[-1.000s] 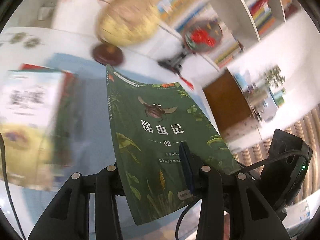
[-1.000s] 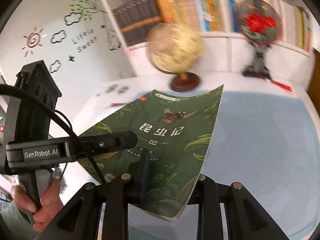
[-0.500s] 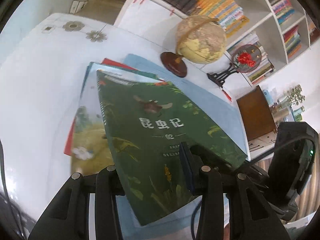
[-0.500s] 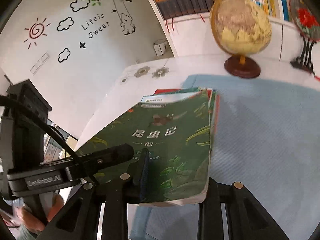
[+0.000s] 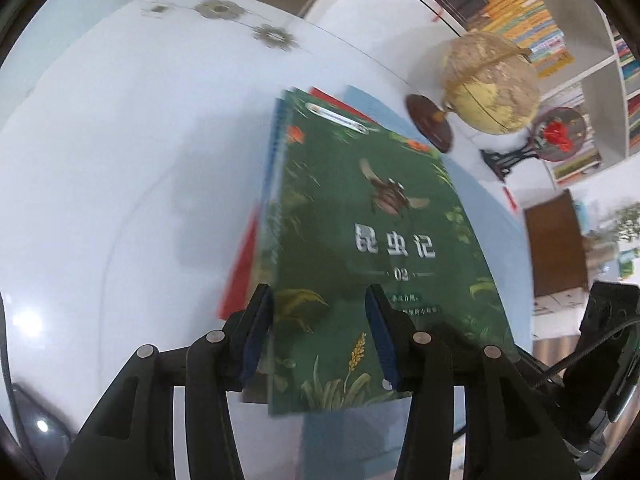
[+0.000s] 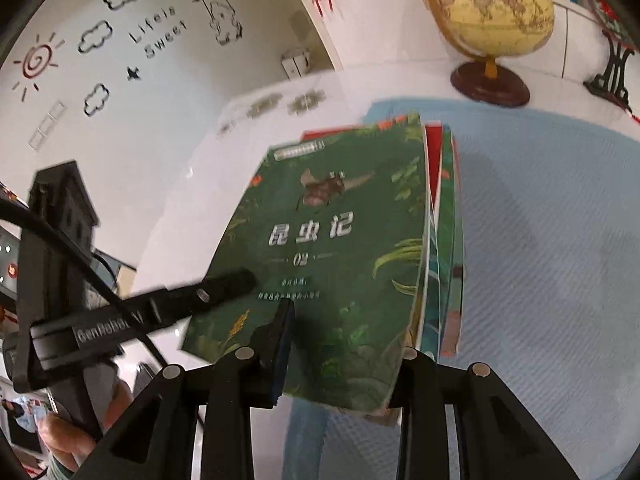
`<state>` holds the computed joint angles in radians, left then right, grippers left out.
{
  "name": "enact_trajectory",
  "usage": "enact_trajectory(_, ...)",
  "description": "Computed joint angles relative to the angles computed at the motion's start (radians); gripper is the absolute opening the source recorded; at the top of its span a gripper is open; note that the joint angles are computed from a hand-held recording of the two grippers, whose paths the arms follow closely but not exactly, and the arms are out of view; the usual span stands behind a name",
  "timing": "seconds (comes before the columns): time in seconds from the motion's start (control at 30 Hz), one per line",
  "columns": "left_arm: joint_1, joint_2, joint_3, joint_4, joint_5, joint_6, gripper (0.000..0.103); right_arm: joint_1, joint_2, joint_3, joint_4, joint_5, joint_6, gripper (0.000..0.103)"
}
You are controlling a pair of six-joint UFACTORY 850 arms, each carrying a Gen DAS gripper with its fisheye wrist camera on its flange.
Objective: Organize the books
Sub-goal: 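Open the left gripper to release the green book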
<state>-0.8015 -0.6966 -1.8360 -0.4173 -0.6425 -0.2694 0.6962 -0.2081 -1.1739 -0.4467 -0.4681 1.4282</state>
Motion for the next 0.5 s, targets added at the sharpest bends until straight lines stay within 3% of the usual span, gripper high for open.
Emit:
enact_trajectory(0.13,-0.004,0.059,0.074,0.089,0.055,-0.096,0.045,-0.012,0.033,0.054,0.155,0.037,-0.146,0.033)
enact_trajectory(0.27,-0.045,0.101,0.101,0.273,0.072,-0.234,0.045,-0.002,0.101,0.13,0.145,0.044,-0.133,0.038)
enact_trajectory(0.4,-0.125,0.104,0.061,0.463,0.056,-0.367,0.045,0.018,0.195,0.228,0.073,0.045,-0.041,0.052)
enact_trajectory(0.5,-0.183,0.074,-0.008,0.566,0.026,-0.446,0.045,0.031,0.276,0.296,0.029,0.006,-0.002,0.052)
